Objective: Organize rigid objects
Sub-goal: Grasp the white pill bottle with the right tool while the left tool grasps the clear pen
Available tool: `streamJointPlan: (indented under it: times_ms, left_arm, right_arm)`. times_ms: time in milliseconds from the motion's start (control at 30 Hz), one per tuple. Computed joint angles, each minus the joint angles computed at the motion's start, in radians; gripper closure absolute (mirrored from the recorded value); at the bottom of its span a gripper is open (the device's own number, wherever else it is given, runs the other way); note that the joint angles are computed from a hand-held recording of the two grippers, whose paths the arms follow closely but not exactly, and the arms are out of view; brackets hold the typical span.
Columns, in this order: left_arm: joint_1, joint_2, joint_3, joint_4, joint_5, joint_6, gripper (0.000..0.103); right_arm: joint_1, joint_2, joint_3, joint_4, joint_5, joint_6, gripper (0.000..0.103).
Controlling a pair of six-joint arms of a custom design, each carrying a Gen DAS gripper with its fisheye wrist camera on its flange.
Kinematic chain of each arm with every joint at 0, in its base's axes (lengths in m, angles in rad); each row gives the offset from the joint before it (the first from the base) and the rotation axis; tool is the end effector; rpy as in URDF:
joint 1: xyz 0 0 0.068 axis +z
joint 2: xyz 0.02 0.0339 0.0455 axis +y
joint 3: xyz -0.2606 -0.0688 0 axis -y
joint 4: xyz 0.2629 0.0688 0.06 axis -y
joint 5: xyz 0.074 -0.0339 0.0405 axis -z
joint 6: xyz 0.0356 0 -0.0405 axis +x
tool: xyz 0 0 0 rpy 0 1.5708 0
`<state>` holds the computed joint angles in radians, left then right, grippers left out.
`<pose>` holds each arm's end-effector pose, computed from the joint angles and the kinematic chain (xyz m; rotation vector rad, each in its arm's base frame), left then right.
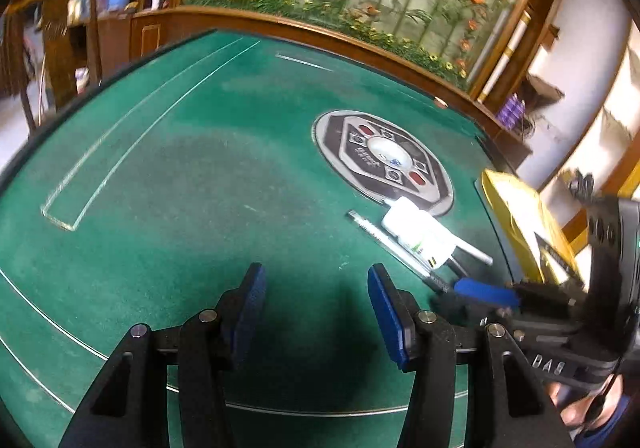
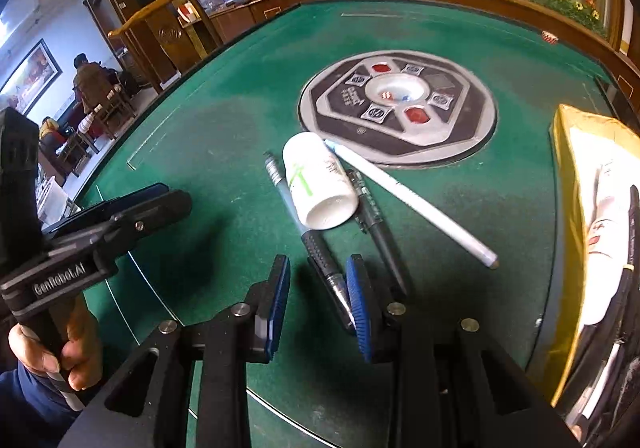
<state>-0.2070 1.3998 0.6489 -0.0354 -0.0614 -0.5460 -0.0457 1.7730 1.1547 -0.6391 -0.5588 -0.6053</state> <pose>0.2805 -0.0567 0.1573 -0.4303 2.3354 -0.2933 0.3540 0.0027 0.1662 -0.8355 2.4788 0.5783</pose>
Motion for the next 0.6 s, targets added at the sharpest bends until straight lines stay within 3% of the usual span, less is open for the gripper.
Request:
streamJointPlan:
  times_ms: [100,333,467,600]
  left_arm:
    - [0.036,0.014,-0.005,0.015,0.06,-0.02,0.047]
    - [0.021,0.001,-0.012,0.014,0.054,-0.033,0.047]
    - [-0.002,0.007,0.007,-0.011,0.032,-0.021,0.047]
    - [-0.051,0.028,0.055,-0.045,0.011,-0.007,0.047]
  right_arm:
    - [0.018,-0.021,-0.024,-0.005,-0.004,-0.01,0.075]
    - [0.04,-0.045,-0.034,-0.12,-0.105,-0.08,0.075]
    - [-0.009,-0.101,-0.079,0.03,-0.086,0.013,0.073]
    - [-0.064,-0.073,-0.064,0.102,-0.098,0.093,0.07]
